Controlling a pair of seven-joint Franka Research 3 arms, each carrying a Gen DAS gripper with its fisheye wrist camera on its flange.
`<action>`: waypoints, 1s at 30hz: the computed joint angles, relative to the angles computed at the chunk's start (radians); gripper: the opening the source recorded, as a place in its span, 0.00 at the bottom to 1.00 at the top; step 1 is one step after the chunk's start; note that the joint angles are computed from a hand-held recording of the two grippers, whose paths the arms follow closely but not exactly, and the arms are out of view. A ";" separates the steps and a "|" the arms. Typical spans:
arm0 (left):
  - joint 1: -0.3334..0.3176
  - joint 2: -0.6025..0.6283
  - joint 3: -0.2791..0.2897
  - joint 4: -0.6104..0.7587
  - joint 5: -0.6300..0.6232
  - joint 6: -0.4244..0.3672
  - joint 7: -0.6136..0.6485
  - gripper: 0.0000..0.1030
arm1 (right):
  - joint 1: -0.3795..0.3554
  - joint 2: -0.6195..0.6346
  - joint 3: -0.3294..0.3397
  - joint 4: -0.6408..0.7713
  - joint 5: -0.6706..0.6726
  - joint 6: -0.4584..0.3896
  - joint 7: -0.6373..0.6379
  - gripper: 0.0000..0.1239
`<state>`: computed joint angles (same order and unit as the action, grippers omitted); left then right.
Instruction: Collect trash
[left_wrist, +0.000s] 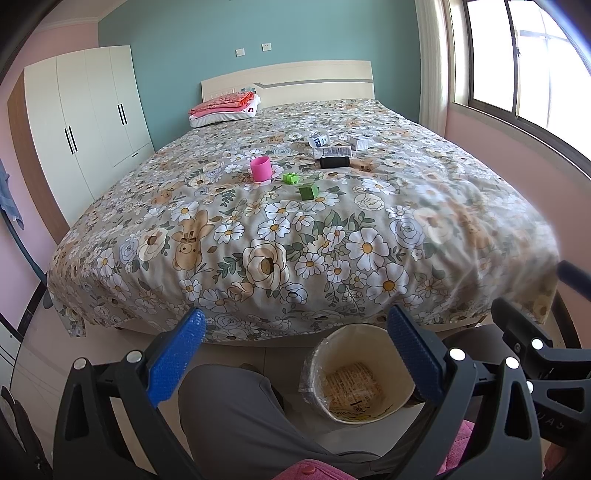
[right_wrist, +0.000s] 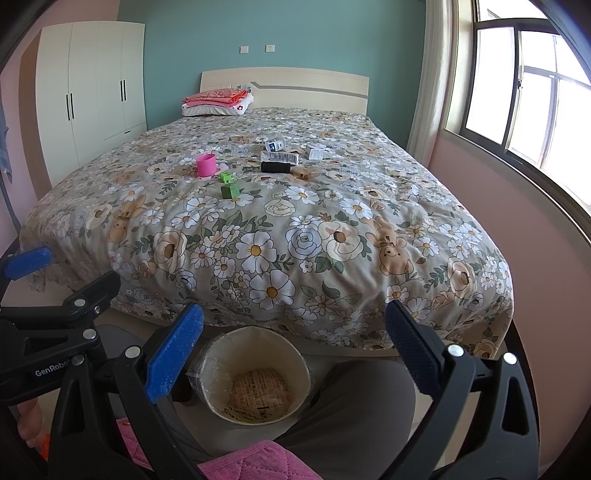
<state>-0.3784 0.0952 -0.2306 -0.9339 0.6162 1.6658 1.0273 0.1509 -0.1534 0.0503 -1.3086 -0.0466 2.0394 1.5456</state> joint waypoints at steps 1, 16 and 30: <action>0.001 0.000 0.000 0.001 -0.002 -0.001 0.001 0.97 | 0.000 0.000 -0.001 0.000 0.001 0.000 -0.001 0.78; 0.012 -0.007 -0.001 -0.004 -0.007 0.007 0.009 0.97 | 0.002 0.010 0.001 0.020 -0.001 -0.006 0.004 0.78; 0.003 0.008 0.006 0.024 -0.006 -0.006 0.017 0.97 | 0.003 0.013 -0.001 0.027 0.001 -0.013 0.003 0.78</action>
